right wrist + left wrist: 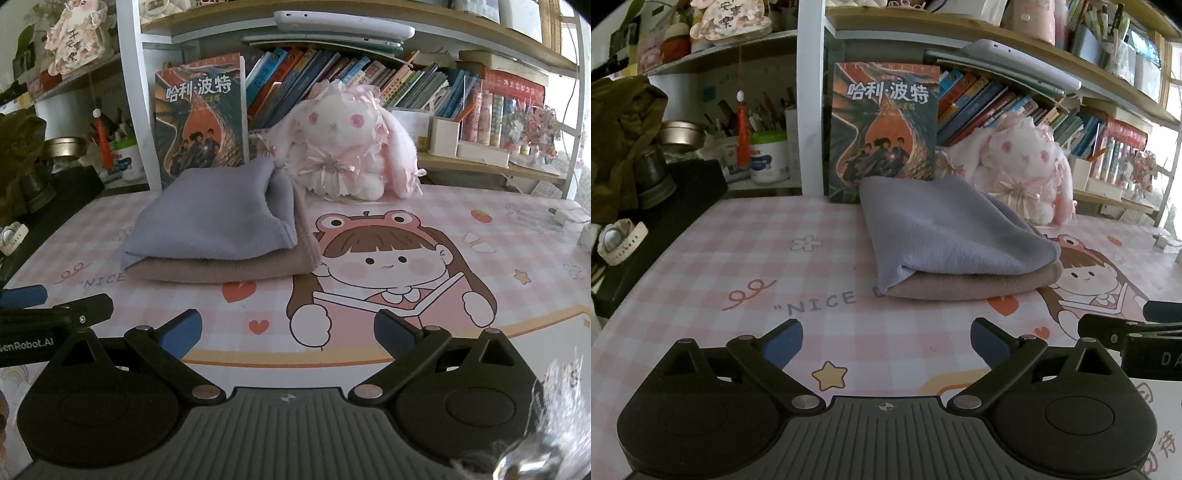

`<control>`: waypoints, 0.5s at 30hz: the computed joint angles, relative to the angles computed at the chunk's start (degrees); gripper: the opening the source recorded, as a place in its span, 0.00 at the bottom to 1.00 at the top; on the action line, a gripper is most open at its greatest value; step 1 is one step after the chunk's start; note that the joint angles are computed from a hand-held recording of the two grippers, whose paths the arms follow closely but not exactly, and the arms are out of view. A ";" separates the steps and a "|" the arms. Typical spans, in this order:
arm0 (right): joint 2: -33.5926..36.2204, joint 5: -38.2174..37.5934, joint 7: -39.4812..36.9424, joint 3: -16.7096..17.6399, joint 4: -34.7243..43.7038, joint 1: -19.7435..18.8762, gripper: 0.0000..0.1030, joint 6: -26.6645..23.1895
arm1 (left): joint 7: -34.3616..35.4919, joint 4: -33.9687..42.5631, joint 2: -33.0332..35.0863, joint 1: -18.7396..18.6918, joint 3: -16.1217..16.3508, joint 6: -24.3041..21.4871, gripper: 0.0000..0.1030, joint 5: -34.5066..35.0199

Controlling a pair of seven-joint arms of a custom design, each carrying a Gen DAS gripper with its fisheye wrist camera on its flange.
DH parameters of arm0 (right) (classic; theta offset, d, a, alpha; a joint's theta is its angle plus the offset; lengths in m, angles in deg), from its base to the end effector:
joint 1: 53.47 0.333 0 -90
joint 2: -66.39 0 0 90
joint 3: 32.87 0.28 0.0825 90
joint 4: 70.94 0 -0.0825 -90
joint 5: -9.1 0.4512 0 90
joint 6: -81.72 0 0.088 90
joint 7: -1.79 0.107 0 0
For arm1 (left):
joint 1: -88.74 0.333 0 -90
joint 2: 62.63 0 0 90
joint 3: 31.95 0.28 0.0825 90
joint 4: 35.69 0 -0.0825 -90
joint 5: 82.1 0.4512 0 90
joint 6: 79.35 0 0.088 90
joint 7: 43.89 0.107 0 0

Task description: Fold clothes

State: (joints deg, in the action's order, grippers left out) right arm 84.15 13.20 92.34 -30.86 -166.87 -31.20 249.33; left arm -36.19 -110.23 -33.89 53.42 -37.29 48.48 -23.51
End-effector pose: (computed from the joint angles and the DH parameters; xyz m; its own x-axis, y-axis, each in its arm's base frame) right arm 0.6853 0.3011 0.4768 0.3766 -0.9226 -0.0839 -0.5720 -0.1604 -0.8045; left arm 0.6279 -0.4849 0.4691 0.2417 -0.9693 0.0450 -0.5449 -0.1739 -0.8203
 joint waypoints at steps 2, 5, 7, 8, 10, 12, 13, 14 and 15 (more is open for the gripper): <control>0.10 0.05 0.01 0.00 0.13 0.02 0.98 -0.20 | -0.04 0.01 0.01 0.08 0.00 0.06 0.96 -0.13; 0.23 0.02 0.02 -0.02 0.29 0.08 0.98 -0.39 | -0.21 0.05 0.05 0.14 0.03 0.05 0.96 -0.24; 0.34 0.01 0.04 -0.02 0.44 0.11 0.97 -0.56 | -0.19 -0.04 0.03 0.17 0.05 0.23 0.96 -0.18; 0.39 -0.02 0.09 -0.05 0.51 0.13 0.97 -0.64 | -0.14 -0.05 0.04 0.15 0.07 0.23 0.96 -0.11; 0.51 -0.01 0.15 -0.03 0.69 0.15 0.97 -0.87 | -0.01 -0.04 0.06 0.16 0.07 0.26 0.96 -0.08; 0.63 -0.03 0.14 -0.02 0.86 0.15 0.98 -1.03 | 0.04 -0.02 0.08 0.24 0.04 0.35 0.97 -0.24; 0.69 -0.05 0.14 -0.03 0.95 0.15 0.98 -1.10 | -0.03 -0.03 0.07 0.27 0.04 0.38 0.97 -0.32; 0.74 -0.07 0.14 -0.03 1.03 0.16 0.97 -1.18 | -0.10 -0.04 0.05 0.30 0.04 0.42 0.97 -0.40; 0.80 -0.10 0.17 -0.05 1.11 0.18 0.98 -1.24 | -0.17 -0.07 0.04 0.33 0.04 0.49 0.97 -0.47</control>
State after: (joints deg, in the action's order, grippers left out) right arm 84.95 13.10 92.51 -30.91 -165.76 -31.02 248.09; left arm -36.35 -110.30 -33.85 53.75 -37.26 48.97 -23.98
